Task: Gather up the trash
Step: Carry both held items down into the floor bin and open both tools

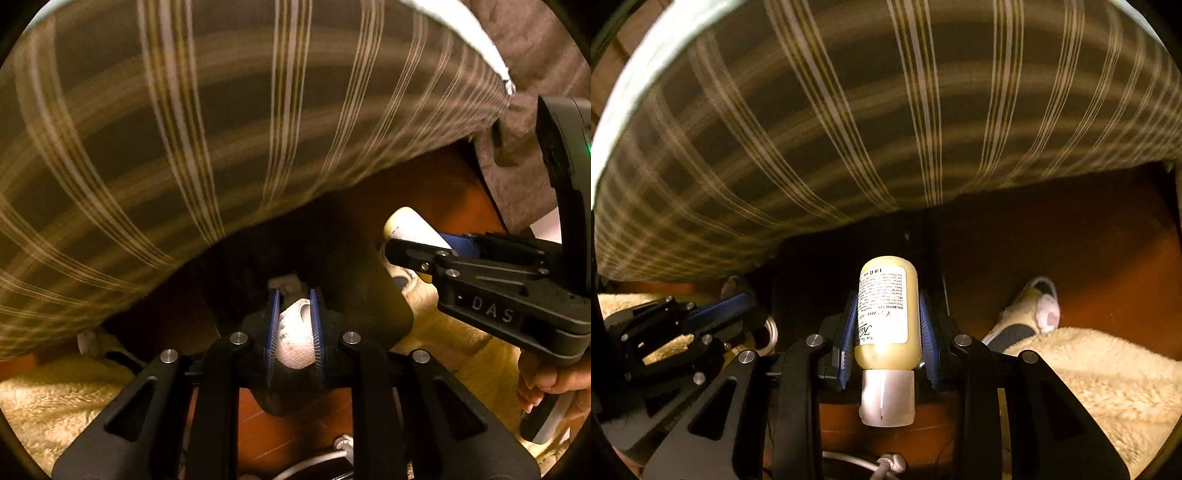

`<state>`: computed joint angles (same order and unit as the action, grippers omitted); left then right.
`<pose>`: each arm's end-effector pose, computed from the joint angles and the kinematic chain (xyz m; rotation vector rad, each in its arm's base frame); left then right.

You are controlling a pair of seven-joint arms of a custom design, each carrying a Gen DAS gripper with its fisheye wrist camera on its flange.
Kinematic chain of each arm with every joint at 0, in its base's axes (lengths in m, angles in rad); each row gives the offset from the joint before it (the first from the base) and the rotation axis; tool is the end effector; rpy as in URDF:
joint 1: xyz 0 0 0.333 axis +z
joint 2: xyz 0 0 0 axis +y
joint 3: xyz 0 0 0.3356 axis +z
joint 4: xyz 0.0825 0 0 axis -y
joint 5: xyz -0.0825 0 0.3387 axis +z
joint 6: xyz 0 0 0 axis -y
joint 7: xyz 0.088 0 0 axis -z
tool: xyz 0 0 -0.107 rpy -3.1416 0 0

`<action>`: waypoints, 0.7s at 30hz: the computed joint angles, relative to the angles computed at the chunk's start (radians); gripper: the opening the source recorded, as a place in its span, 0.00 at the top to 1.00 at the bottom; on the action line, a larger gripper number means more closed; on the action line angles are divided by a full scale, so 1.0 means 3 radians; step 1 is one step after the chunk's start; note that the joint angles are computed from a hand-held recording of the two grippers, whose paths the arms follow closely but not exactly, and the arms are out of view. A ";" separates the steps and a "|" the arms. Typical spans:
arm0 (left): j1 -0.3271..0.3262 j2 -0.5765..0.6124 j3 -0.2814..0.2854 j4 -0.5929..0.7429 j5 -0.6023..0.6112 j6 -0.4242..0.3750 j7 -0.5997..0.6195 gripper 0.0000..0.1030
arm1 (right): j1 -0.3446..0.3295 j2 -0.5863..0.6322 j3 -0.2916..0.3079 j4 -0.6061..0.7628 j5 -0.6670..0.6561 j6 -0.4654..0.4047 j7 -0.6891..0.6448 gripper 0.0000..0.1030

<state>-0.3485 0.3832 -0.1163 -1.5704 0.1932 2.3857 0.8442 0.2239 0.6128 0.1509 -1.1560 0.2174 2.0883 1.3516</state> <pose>0.6067 -0.2876 0.5046 -2.2027 1.8599 -0.5924 0.6834 0.2431 0.5057 -2.3129 1.4107 0.0090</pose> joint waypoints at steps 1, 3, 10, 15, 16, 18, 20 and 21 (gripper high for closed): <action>0.0008 0.0012 -0.0009 -0.0006 -0.0023 -0.0008 0.0016 0.85 | 0.0027 0.0105 -0.0002 0.0163 -0.0018 -0.0093 0.0047 0.69; 0.0030 0.0059 -0.0024 0.0014 -0.0082 -0.0038 0.0064 0.85 | 0.0029 0.0225 -0.0002 0.0312 -0.0013 -0.0234 0.0095 0.69; 0.0056 0.0235 -0.0028 0.0196 -0.0232 -0.0217 0.0222 0.83 | 0.0050 0.0564 -0.0023 0.0850 -0.0041 -0.0612 0.0198 0.67; 0.0024 0.0223 0.0015 0.0161 -0.0211 -0.0266 0.0164 0.59 | 0.0074 0.0663 -0.0052 0.1040 -0.0077 -0.0685 0.0251 0.64; 0.0014 0.0212 0.0026 0.0143 -0.0187 -0.0260 0.0137 0.55 | 0.0070 0.0652 -0.0058 0.1035 -0.0077 -0.0660 0.0266 0.60; 0.0000 0.0181 0.0040 0.0104 -0.0139 -0.0250 0.0090 0.45 | 0.0062 0.0607 -0.0069 0.0985 -0.0083 -0.0579 0.0281 0.56; -0.0014 0.0156 0.0048 0.0108 -0.0086 -0.0283 0.0052 0.42 | 0.0050 0.0560 -0.0071 0.0937 -0.0085 -0.0510 0.0290 0.55; -0.0026 0.0137 0.0055 0.0109 -0.0046 -0.0299 0.0030 0.37 | 0.0039 0.0526 -0.0069 0.0901 -0.0080 -0.0467 0.0288 0.53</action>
